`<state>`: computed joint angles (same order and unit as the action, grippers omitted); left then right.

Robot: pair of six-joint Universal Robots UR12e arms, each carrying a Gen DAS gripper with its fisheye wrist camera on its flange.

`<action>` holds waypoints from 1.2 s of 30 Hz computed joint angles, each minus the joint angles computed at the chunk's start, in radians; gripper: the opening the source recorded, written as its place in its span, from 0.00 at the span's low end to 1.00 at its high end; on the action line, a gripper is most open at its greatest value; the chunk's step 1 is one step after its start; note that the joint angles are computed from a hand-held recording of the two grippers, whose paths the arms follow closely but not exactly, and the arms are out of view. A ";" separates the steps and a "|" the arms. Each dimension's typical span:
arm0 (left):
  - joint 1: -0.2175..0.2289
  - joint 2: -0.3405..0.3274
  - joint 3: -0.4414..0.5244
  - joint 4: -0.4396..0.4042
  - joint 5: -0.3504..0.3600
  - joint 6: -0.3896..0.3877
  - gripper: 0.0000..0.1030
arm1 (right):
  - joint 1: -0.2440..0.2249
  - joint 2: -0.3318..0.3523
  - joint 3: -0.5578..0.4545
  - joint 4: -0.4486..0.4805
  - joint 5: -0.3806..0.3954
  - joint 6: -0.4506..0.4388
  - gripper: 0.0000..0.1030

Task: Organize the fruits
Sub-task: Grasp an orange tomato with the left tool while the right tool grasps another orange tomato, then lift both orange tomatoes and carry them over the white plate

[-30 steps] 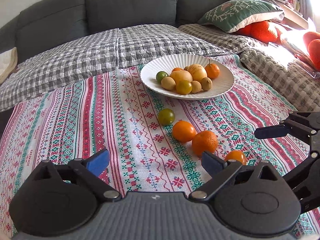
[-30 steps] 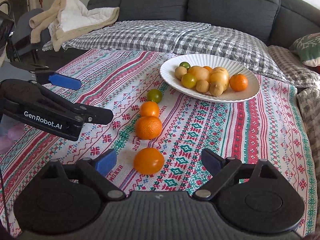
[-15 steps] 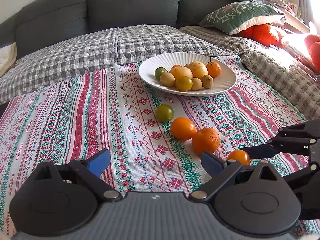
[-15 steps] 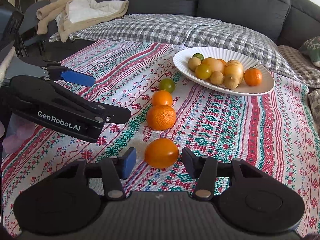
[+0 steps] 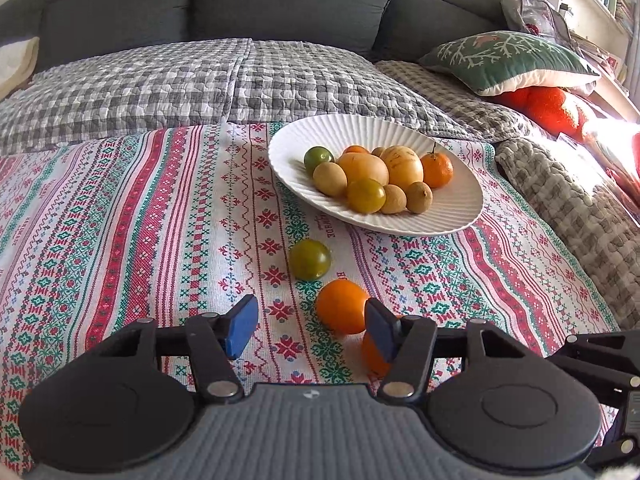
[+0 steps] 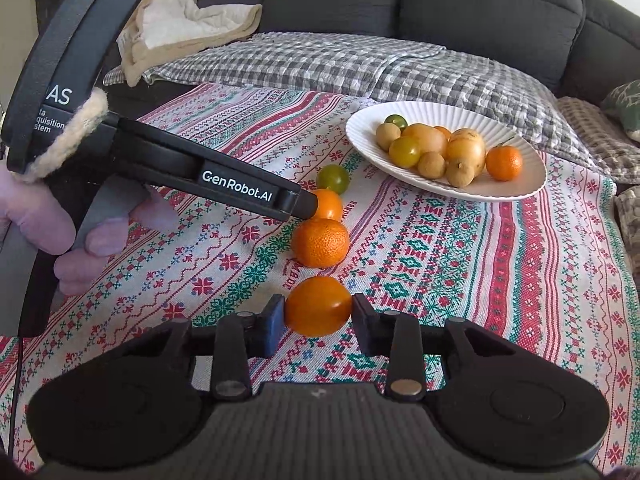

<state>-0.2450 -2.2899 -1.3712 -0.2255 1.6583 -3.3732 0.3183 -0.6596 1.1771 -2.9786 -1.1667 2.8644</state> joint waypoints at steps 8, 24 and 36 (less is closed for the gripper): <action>0.005 -0.030 0.061 -0.075 -0.082 -0.115 0.42 | -0.005 -0.001 0.000 -0.001 -0.009 0.021 0.32; 0.011 -0.029 0.067 -0.101 -0.087 -0.183 0.29 | -0.012 -0.001 -0.001 -0.023 -0.020 0.063 0.32; 0.003 -0.003 0.044 -0.062 -0.082 -0.111 0.29 | -0.022 0.004 -0.021 -0.067 -0.040 0.115 0.32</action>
